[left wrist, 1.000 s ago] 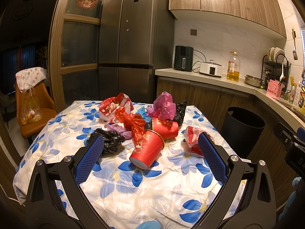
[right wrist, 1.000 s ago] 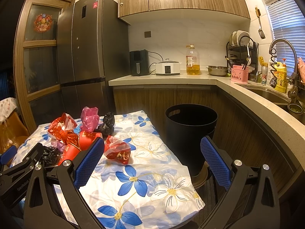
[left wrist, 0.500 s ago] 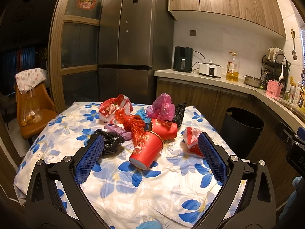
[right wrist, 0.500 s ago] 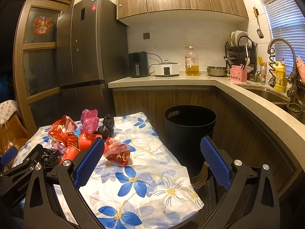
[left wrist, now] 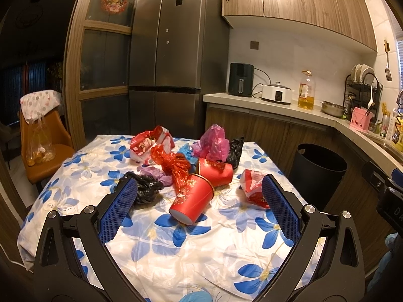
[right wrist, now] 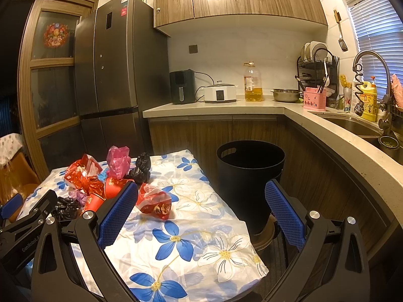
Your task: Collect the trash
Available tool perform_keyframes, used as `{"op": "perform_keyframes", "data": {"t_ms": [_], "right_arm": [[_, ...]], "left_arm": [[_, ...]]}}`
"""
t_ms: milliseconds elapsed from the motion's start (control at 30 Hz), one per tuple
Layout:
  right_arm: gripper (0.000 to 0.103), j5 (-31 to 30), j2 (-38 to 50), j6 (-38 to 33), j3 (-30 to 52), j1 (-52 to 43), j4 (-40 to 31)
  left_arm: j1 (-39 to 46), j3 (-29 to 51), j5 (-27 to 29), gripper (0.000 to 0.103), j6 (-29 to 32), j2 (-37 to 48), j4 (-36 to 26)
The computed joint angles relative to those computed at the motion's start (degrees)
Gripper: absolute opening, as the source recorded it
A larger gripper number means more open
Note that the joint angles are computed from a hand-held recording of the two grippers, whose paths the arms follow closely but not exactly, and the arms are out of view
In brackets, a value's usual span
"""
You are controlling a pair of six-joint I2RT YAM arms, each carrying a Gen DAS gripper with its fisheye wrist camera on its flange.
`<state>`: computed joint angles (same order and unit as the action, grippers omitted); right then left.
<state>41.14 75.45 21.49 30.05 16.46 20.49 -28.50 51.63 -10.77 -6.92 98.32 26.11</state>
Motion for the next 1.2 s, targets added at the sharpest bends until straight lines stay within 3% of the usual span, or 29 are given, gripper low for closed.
{"op": "perform_keyframes", "data": {"t_ms": [367,667,1100,1200], "right_arm": [[0.098,-0.64,-0.11,-0.27,0.01,-0.42,0.25],[0.098,-2.85,2.42,-1.4,0.01,-1.95,3.66],[0.098,-14.29,17.94,-3.11,3.39,-6.58,15.51],[0.095,-17.15,22.06,-3.25,5.17,-7.54,17.22]], "left_arm": [[-0.25,0.52,-0.17,0.098,-0.34,0.35,0.17],[1.4,-0.99,0.84,0.098,0.5,3.04,5.68],[9.29,-3.18,2.19,0.097,-0.78,10.12,14.97],[11.17,-0.83,2.13,0.09,-0.54,13.15,14.48]]}}
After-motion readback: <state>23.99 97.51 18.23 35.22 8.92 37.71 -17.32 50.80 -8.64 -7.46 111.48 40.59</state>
